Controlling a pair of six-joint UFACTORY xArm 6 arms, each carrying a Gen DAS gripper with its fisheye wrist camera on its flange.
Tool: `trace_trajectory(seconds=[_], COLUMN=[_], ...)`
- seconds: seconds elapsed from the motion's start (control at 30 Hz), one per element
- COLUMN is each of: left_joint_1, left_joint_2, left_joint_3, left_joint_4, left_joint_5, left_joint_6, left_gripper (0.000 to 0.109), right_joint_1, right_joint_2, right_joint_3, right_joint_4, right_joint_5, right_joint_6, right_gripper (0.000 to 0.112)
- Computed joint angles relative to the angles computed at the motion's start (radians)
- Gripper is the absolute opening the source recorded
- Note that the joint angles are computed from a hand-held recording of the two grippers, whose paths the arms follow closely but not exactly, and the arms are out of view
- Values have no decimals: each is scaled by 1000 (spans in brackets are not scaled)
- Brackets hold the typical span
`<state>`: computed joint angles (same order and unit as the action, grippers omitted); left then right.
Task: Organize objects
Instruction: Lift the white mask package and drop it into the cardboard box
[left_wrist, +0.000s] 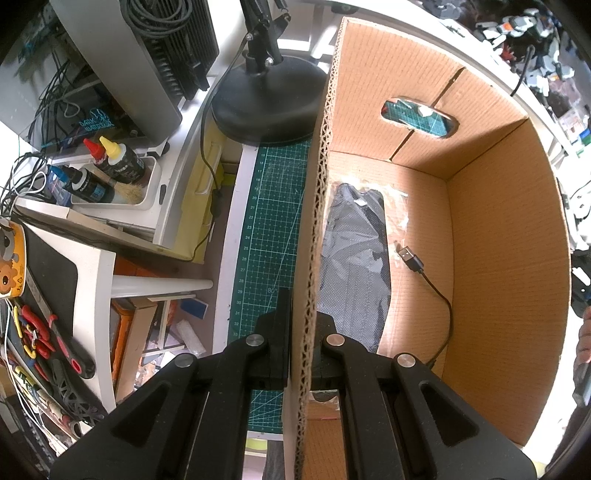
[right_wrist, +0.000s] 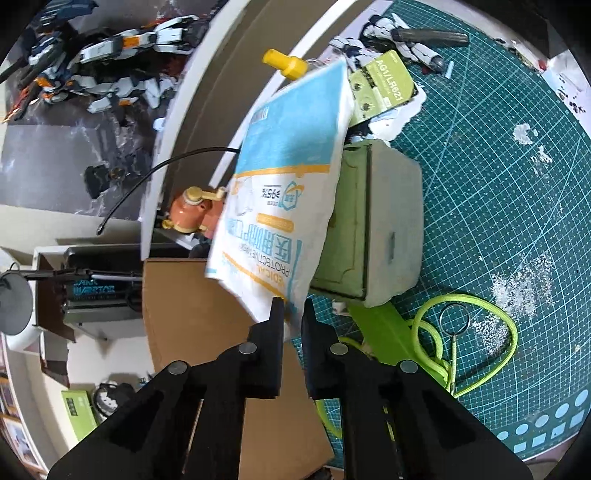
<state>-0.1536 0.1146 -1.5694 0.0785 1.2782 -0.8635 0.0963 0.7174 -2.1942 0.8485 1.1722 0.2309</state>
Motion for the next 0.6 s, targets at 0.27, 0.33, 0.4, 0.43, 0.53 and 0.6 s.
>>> trace_trajectory(seconds=[0.27, 0.33, 0.4, 0.43, 0.53, 0.6], left_joint_1=[0, 0, 0, 0, 0, 0], left_joint_2=[1, 2, 3, 3, 4, 4], left_joint_3=[-1, -3, -4, -4, -5, -5], left_joint_4=[0, 0, 0, 0, 0, 0], left_joint_5=[1, 1, 1, 1, 2, 2], left_joint_6=[0, 0, 0, 0, 0, 1], left_gripper=[4, 4, 4, 4, 4, 4], right_joint_1=[-6, -6, -4, -4, -1, 1], right_joint_2=[-33, -32, -23, -16, 2, 21], right_joint_3=[-28, -62, -113, -138, -205, -265], right_joint_4=[49, 61, 54, 56, 62, 68], right_joint_5=[13, 19, 33, 43, 62, 76], right_joint_6=[-55, -64, -67, -64, -51, -44], right_gripper=[3, 3, 2, 2, 2, 2])
